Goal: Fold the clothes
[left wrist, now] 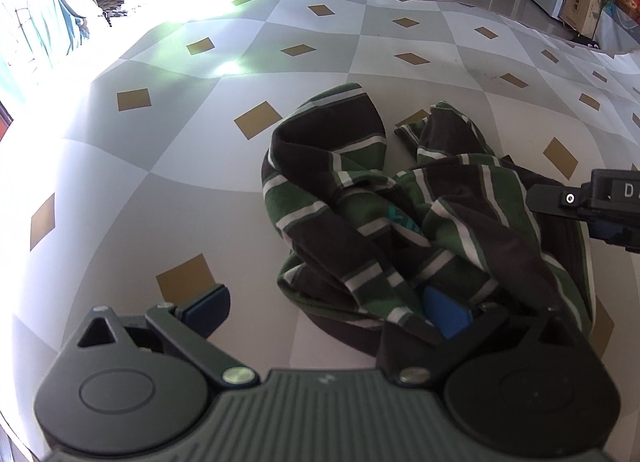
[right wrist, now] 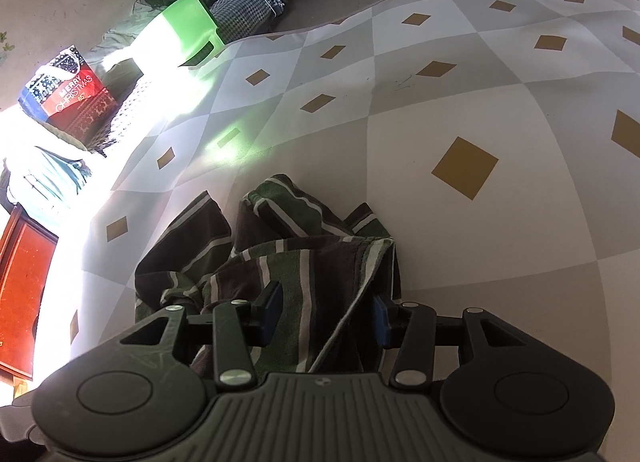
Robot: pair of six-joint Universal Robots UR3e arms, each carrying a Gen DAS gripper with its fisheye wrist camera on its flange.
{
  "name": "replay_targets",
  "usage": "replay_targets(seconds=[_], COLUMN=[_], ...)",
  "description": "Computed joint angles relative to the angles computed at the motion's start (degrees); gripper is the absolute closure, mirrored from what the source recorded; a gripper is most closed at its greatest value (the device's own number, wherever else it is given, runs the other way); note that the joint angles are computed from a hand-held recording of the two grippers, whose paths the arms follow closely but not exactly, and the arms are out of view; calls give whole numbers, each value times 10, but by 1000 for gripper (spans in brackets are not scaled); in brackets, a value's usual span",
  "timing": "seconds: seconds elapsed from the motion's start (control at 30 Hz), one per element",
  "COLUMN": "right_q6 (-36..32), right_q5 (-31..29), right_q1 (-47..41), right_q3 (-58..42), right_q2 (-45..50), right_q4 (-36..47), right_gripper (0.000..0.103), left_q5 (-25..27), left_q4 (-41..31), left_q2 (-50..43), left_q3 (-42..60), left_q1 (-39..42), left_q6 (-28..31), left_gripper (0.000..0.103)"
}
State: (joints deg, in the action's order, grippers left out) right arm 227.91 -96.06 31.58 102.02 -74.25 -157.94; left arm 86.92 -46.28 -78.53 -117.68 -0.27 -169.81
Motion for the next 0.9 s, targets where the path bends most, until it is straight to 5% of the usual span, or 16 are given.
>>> replay_targets(seconds=[0.07, 0.23, 0.9], right_q6=[-7, -21, -28], right_q5=[-18, -67, -173], right_q1=[10, 32, 56], right_q3=[-24, -68, -9], right_q2=[10, 20, -115], right_q4=[29, 95, 236], right_gripper=[82, 100, 100], left_q5=[-1, 3, 76], left_q4=[-3, -3, 56], left_q2=[-2, -8, -38], left_q3=[1, 2, -2], left_q1=[4, 9, 16], left_q6=[-1, -4, -19], left_gripper=[0, 0, 0])
